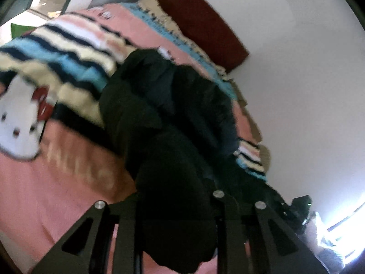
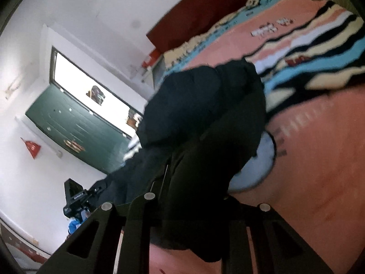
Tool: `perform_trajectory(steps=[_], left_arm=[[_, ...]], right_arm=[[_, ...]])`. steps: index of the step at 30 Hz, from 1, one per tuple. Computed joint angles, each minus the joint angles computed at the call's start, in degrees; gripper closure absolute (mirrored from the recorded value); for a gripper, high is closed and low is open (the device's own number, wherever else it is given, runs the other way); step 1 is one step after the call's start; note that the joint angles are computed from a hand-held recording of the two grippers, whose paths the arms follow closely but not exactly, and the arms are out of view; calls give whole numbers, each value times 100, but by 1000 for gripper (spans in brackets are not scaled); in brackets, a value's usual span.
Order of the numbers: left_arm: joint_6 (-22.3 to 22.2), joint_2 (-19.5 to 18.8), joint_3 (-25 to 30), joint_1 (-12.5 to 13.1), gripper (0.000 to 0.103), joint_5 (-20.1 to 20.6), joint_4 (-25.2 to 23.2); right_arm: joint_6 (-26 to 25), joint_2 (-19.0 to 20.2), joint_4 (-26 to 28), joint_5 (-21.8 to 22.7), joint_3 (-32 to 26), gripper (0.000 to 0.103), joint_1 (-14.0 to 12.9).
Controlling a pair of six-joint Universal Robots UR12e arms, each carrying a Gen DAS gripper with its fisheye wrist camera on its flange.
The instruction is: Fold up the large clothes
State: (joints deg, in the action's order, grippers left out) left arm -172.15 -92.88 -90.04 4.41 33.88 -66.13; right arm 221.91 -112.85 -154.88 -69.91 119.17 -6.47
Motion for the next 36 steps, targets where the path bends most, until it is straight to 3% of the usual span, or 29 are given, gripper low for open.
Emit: perform_trajectory(steps=[3,7,12,15,22,26,31,32,36], left_arm=[[-43,-182,351,-54,83,-254,27],[-248,-579,941,-148,83,-624,-69],[-909,-1192,1815,-348,83,-566,79],[-1283,-1655,2516,-546,83,-197,115],[-1546,-3027,4621,-1054,80,943,-569],[-1454,-3924,5973,-1250,78,1377,-1298],[-1555,-5161,7797,-1358,73,1383,-2393],[-1570,-5277,7915,-1365,73,1321,-2472],[-1710,-5185,7331,-1343,72,922,-1943]], right_arm=[[117,86,-213,109,-131,84,-156],[417,262,-593,547,-277,84,-553],[807,692,-878,797,-639,84,-876],[981,1017,-807,588,-950,81,-917],[1151,1923,-307,-169,-1845,77,-897],[1253,2517,52,-562,-2349,75,-880],[1072,3072,525,-774,-2777,71,-874],[1051,3170,562,-741,-2824,69,-885],[1118,3370,354,-787,-2782,60,-880]])
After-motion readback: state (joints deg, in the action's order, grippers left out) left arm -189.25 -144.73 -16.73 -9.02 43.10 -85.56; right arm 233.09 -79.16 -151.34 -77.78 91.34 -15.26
